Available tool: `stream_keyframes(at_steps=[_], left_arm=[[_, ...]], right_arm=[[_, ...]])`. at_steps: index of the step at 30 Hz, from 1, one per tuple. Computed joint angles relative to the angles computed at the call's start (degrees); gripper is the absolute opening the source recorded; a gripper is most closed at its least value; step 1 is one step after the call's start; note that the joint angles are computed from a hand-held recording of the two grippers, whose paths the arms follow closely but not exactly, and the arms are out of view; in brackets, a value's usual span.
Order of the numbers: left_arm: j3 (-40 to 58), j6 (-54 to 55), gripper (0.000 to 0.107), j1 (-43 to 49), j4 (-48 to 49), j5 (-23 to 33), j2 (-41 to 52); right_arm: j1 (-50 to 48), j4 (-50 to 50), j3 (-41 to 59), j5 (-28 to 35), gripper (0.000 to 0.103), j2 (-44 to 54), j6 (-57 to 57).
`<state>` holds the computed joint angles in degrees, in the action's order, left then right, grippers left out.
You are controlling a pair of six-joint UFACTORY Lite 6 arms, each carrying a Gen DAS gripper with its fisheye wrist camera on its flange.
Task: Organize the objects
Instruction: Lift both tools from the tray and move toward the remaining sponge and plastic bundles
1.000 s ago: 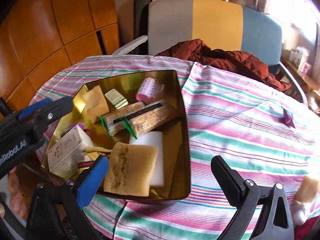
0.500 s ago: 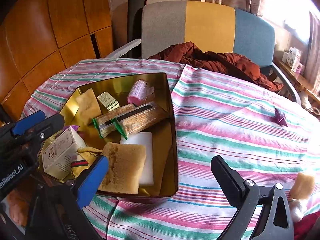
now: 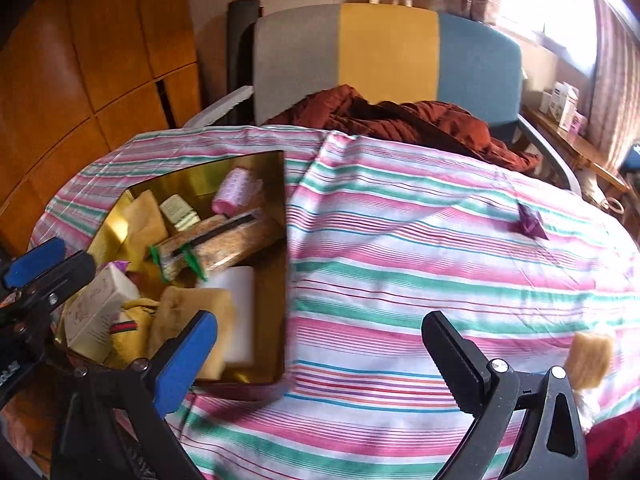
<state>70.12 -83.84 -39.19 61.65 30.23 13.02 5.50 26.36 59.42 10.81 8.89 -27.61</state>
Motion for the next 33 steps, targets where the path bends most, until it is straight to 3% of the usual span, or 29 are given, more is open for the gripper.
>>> stream_keyframes(at_steps=[11, 20, 28, 33], left_arm=[[4.63, 6.06, 0.054, -2.35, -3.62, -1.57, 4.02], [12.34, 15.76, 0.054, -4.83, -10.19, -3.20, 10.13], [27.19, 38.28, 0.054, -8.00, -29.13, -2.80, 21.39], [46.60, 58.70, 0.054, -9.28, -48.38, 2.32, 34.52]], right_arm=[[-12.86, 6.14, 1.89, 4.73, 0.103, 1.97, -9.52], [-34.09, 12.29, 12.22, 10.89, 0.103, 6.57, -15.19], [-52.24, 20.04, 28.19, 17.32, 0.103, 19.48, -13.04], [-57.66, 33.61, 30.52, 23.13, 0.103, 23.23, -17.88]])
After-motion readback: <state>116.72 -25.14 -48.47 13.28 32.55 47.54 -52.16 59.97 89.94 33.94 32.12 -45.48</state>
